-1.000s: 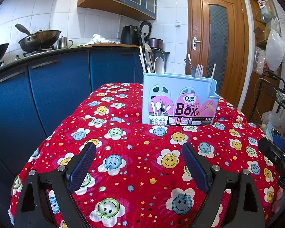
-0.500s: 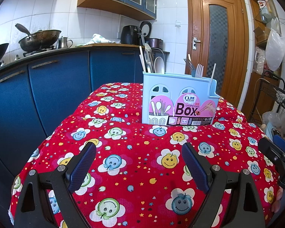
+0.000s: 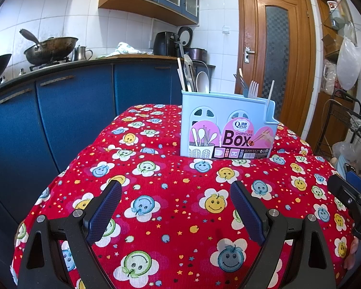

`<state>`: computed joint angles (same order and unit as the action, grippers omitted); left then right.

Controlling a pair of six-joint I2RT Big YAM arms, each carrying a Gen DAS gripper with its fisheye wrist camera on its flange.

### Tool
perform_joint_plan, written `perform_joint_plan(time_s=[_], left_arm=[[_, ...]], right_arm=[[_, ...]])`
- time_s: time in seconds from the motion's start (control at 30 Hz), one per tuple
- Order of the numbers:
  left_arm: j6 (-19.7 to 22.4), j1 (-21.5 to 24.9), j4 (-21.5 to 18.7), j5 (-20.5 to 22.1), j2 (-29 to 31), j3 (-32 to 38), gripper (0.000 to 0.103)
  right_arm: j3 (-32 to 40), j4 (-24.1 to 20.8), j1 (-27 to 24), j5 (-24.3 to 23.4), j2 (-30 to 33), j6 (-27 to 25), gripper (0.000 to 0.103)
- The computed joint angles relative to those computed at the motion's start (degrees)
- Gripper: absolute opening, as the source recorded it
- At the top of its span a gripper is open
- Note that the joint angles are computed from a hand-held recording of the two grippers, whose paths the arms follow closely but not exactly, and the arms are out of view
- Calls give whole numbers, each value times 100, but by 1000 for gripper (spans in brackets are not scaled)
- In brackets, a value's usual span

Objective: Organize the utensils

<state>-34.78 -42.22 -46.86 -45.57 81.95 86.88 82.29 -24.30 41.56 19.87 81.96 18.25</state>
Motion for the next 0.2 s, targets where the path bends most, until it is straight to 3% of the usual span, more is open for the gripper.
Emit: perform_joint_plan(time_s=[0.2], left_arm=[[-22, -3, -17, 1, 5, 9, 92]], right_arm=[[3, -18, 0, -11, 1, 19, 103]])
